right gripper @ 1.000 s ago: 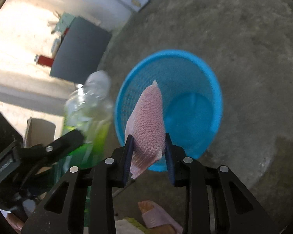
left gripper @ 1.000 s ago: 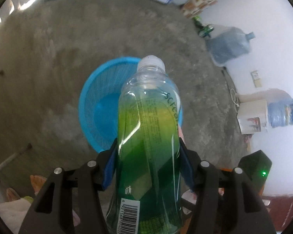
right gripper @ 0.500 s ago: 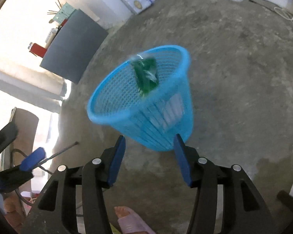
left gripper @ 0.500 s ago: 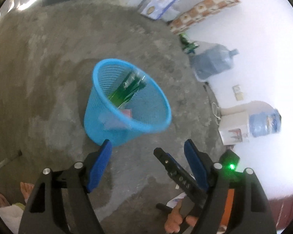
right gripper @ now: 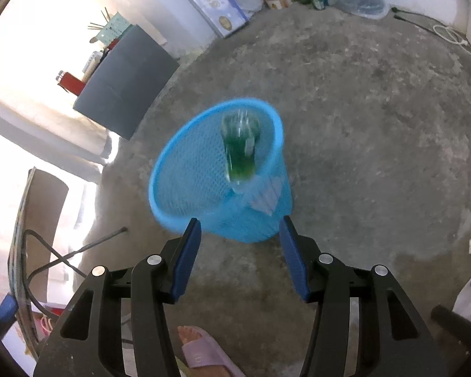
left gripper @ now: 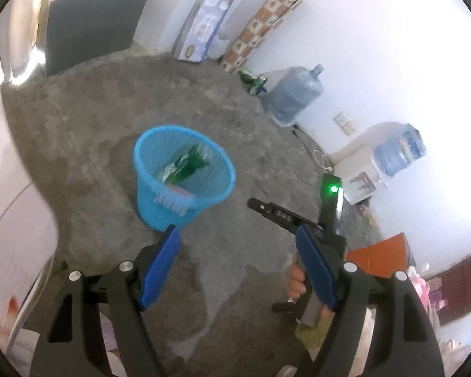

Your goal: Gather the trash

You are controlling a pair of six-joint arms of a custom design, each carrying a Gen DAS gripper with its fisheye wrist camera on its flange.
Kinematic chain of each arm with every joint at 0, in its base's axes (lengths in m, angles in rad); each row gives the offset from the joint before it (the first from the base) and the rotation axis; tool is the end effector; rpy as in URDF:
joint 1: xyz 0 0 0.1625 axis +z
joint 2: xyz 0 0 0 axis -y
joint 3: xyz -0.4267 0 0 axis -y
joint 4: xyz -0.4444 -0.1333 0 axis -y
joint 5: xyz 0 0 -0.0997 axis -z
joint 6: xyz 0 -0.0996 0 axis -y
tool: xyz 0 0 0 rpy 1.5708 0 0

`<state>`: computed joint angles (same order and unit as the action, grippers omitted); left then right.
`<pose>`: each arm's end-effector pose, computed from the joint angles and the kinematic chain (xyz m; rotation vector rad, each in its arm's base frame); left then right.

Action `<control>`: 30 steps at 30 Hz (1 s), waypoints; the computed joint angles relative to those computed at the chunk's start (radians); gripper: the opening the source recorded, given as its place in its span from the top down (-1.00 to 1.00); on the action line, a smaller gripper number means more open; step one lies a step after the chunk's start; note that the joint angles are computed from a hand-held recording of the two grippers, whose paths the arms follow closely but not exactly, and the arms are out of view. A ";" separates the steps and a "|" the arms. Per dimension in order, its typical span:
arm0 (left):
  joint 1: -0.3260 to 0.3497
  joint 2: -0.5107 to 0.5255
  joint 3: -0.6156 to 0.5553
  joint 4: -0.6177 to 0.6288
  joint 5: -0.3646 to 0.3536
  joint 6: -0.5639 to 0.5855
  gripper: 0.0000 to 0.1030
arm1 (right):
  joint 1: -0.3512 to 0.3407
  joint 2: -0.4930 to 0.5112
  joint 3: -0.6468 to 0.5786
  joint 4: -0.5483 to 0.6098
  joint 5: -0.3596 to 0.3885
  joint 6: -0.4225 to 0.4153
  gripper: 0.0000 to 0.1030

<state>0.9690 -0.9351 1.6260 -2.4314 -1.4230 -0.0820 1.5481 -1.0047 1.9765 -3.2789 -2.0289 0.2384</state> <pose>-0.2804 -0.6696 0.1424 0.7634 2.9456 -0.3194 0.0753 -0.6151 0.1564 -0.5654 -2.5255 1.0532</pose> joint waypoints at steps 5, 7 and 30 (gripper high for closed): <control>-0.021 -0.095 0.085 -0.030 0.004 0.012 -0.44 | 0.022 -0.020 0.023 -0.026 0.005 0.016 0.00; -0.035 -0.141 0.129 -0.049 0.024 0.038 -0.44 | 0.039 -0.033 0.041 -0.035 0.007 0.013 -0.07; -0.134 -0.633 0.456 -0.324 0.360 -0.021 -0.58 | 0.472 0.069 -0.133 -0.090 0.024 -0.377 -0.84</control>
<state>0.8350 -1.5679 2.0818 -2.7555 -1.0629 -0.1029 2.0199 -0.9360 1.8434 -3.3690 -2.0044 -0.1385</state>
